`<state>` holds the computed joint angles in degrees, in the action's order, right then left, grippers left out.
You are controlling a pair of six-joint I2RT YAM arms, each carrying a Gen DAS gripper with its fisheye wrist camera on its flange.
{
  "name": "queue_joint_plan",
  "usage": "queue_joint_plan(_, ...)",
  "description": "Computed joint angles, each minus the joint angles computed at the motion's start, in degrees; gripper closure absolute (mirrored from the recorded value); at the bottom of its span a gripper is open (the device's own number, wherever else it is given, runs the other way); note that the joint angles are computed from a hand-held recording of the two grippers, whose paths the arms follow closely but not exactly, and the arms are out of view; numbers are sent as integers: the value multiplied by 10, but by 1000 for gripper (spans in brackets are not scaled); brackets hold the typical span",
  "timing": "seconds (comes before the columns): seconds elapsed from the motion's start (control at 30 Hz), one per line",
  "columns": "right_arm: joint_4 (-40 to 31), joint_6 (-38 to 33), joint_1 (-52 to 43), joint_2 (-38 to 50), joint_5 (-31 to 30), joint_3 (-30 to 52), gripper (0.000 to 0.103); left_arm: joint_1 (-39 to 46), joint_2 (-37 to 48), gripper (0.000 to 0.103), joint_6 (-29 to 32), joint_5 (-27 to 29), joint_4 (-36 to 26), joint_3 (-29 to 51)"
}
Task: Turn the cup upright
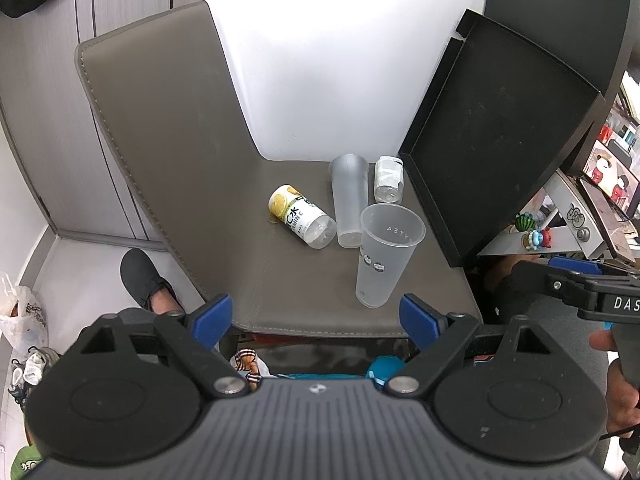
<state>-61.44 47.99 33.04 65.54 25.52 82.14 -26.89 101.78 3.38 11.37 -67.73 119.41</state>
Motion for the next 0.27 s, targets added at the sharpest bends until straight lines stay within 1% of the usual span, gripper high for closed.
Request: queue_joint_plan(0.27,3,-3,-3,-1,-5,-5,0,-2,-9,13,7,-2,8,-10)
